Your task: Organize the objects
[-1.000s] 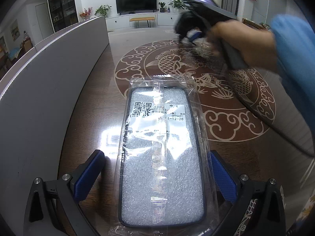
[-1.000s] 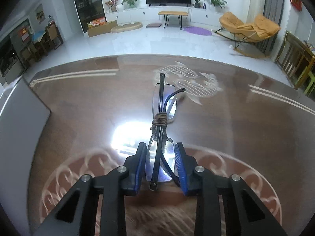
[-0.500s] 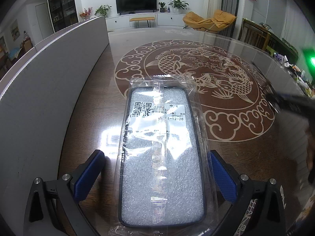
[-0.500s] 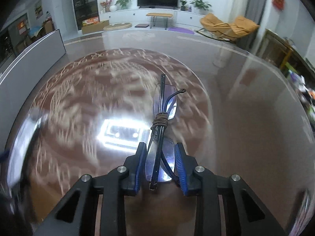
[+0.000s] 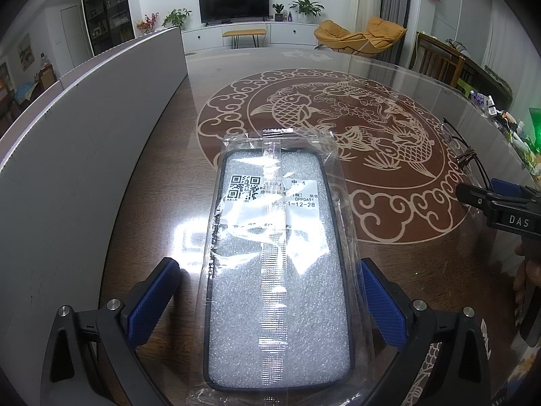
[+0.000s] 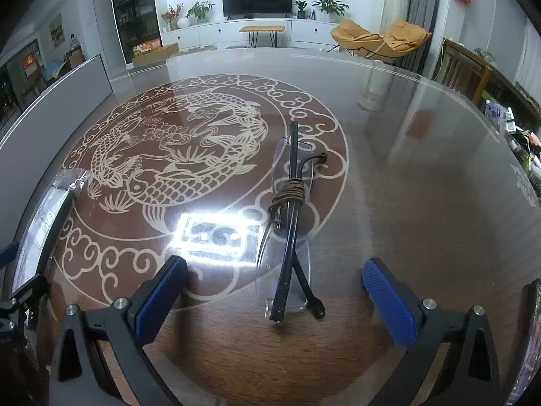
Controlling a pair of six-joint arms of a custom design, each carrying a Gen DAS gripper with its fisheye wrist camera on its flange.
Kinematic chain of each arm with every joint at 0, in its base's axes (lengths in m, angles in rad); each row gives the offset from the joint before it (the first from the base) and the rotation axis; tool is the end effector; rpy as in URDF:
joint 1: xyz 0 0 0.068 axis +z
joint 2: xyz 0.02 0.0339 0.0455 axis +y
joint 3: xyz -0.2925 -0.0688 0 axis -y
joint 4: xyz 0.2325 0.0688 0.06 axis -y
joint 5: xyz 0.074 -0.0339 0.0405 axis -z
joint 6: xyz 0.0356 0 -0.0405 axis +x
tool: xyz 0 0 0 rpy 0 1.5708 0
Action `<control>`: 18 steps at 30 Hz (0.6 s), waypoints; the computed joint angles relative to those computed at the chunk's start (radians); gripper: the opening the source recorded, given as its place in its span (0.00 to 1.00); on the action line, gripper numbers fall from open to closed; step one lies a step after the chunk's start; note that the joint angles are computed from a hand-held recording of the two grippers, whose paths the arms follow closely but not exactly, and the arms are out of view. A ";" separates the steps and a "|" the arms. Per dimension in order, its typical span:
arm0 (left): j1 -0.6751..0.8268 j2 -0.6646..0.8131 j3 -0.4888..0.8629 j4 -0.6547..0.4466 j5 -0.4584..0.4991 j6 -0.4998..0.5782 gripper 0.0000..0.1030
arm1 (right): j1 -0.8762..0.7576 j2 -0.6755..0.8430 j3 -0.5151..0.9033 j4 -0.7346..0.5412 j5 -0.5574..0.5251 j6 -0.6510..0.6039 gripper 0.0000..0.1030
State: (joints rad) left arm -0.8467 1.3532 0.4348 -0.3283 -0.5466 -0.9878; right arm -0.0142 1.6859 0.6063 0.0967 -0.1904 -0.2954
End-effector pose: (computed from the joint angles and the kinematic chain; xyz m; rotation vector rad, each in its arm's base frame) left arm 0.1324 -0.1218 0.1518 -0.2923 2.5007 0.1022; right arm 0.2767 0.0028 0.1367 -0.4270 2.4952 0.1206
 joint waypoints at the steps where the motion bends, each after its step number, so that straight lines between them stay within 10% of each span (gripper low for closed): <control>1: -0.001 -0.001 0.000 -0.002 -0.001 -0.001 1.00 | -0.001 0.002 0.002 0.001 -0.001 -0.003 1.00; 18: -0.006 -0.002 0.000 -0.005 -0.002 -0.007 1.00 | -0.002 0.003 0.003 0.000 -0.002 -0.004 1.00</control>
State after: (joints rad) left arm -0.8527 1.3513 0.4345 -0.3334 -0.5486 -0.9944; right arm -0.0161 1.6889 0.6098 0.0968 -0.1920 -0.2993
